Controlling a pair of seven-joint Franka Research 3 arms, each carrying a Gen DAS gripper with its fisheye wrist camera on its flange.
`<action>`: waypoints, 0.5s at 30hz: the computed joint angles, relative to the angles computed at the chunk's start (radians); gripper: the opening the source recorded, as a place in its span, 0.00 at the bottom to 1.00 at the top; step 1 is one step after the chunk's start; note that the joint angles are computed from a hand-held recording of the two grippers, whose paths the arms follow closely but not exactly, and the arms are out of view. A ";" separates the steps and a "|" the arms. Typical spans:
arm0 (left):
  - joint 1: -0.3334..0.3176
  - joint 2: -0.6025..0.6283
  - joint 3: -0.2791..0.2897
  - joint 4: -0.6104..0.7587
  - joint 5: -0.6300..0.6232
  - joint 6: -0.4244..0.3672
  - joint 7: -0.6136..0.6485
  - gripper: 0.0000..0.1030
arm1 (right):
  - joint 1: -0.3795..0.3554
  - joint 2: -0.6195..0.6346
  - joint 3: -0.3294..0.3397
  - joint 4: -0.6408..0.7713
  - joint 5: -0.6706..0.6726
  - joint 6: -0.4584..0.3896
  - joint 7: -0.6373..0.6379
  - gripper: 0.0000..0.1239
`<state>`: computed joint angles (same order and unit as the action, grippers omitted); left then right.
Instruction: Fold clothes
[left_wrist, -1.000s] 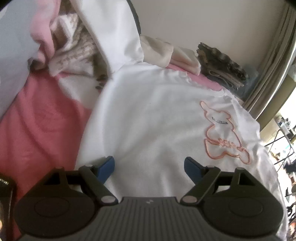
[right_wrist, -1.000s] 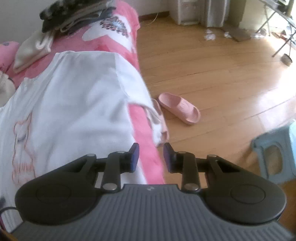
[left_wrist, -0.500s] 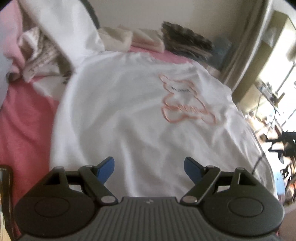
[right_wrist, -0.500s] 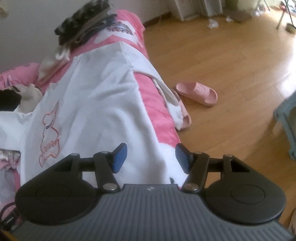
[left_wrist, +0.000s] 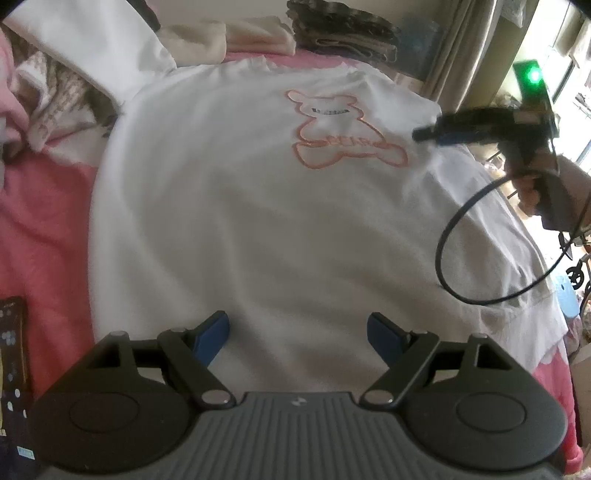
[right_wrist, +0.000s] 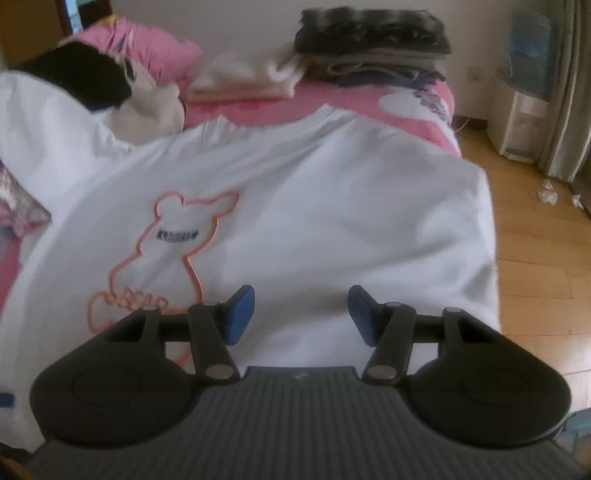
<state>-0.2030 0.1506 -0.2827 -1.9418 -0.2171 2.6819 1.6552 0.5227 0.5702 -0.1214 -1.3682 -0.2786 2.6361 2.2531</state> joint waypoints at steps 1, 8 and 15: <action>0.004 0.000 -0.002 -0.001 -0.011 0.000 0.009 0.81 | 0.010 -0.008 -0.005 -0.019 -0.009 -0.001 0.010 0.45; 0.023 0.006 -0.013 -0.005 -0.092 0.010 0.080 0.81 | 0.121 -0.284 -0.034 -0.422 -0.204 0.054 0.261 0.46; 0.030 0.009 -0.018 -0.006 -0.151 0.017 0.120 0.81 | 0.108 -0.610 0.111 -0.748 -0.121 -0.096 0.294 0.46</action>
<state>-0.1728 0.1593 -0.3003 -1.9478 -0.3685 2.6993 1.7753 0.6306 -0.0403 -0.0104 -2.1161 -0.3992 2.5397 2.5468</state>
